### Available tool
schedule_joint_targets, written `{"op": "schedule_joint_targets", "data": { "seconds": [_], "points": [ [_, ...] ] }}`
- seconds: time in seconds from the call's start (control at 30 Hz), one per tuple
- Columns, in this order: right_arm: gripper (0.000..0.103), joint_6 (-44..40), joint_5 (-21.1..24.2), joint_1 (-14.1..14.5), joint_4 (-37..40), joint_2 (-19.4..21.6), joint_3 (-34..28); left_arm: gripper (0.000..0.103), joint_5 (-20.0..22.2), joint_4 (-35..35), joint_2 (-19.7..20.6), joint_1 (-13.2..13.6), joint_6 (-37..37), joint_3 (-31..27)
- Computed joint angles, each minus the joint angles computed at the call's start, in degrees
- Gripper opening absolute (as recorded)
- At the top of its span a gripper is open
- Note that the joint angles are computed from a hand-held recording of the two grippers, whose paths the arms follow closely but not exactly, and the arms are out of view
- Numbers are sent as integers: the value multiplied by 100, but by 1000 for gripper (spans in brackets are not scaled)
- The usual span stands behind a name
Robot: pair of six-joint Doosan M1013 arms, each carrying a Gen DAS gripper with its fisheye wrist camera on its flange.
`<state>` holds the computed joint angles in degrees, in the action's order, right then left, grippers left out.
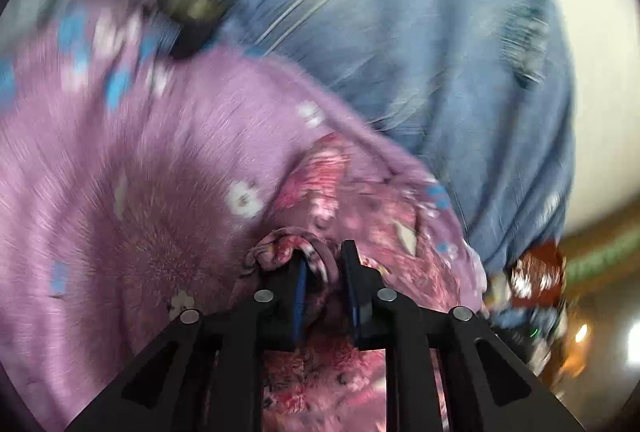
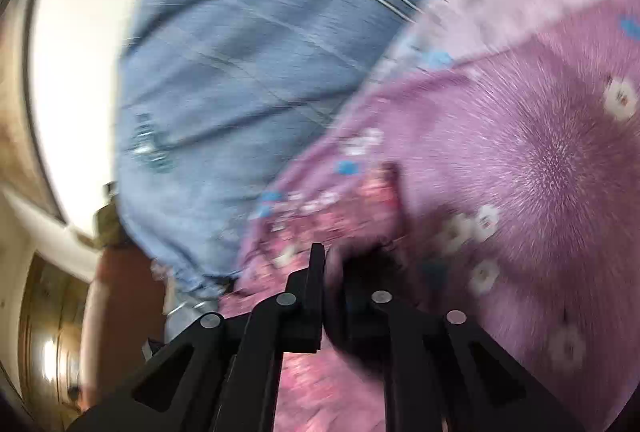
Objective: Fold small clothes
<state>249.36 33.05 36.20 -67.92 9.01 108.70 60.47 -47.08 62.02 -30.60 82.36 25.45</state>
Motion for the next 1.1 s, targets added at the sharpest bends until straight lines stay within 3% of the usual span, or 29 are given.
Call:
{"op": "schedule_joint_targets", "data": {
  "seconds": [0.07, 0.1, 0.17, 0.2, 0.23, 0.27, 0.3, 0.33, 0.4, 0.43, 0.5, 0.57, 0.67, 0.77, 0.93, 1.03, 1.1],
  "points": [
    [28, 337, -208, -46, -216, -7, 101, 17, -379, -197, -164, -21, 65, 429],
    [31, 300, -102, -1, -265, -26, 86, 18, -419, -35, -230, -45, -63, 465],
    [41, -150, 217, 101, -128, -54, -34, 31, -760, -106, -502, -81, 287, 806],
    [52, -504, 596, 214, 5, -52, -160, 36, -1114, -198, -735, -85, 598, 1150],
    [56, -914, 1206, 383, 170, -17, -351, 52, -1643, -119, -1077, -121, 799, 1653],
    [58, -1133, 1515, 485, 196, 9, -462, 65, -2285, 24, -1437, -179, 927, 2206],
    [58, -1458, 1756, 603, 201, 15, -588, 68, -2815, 83, -1719, -244, 1107, 2647],
    [58, -1846, 1749, 650, 268, 21, -694, 71, -3089, 142, -1943, -298, 1363, 2968],
    [54, -3053, 1582, 700, 816, 145, -1030, 70, -2871, 667, -2152, -430, 1579, 3176],
    [53, -3357, 1511, 713, 967, 219, -1138, 70, -2764, 596, -2240, -454, 1824, 3321],
    [40, -4062, 1037, 694, 1529, 401, -1337, 70, -2258, 522, -2267, -528, 2141, 3375],
    [29, -5121, 805, 643, 2523, 652, -1613, 69, -1573, 1217, -2121, -647, 1797, 3137],
    [24, -6627, 922, 553, 3949, 1057, -2041, 65, -592, 2079, -1685, -820, 1226, 2447],
    [23, -7208, 980, 446, 4547, 1269, -2182, 65, -243, 1752, -1395, -746, 1045, 2037],
    [13, -7074, 1099, 189, 4388, 1339, -2261, 65, -208, 740, -743, -510, 778, 1014],
    [13, -6813, 1759, 70, 3553, 1459, -2550, 65, -778, 188, -544, -416, 855, 779],
    [13, -6679, 2185, -32, 3079, 1592, -2789, 65, -1235, 837, -616, -449, 388, 843]
  ]
}}
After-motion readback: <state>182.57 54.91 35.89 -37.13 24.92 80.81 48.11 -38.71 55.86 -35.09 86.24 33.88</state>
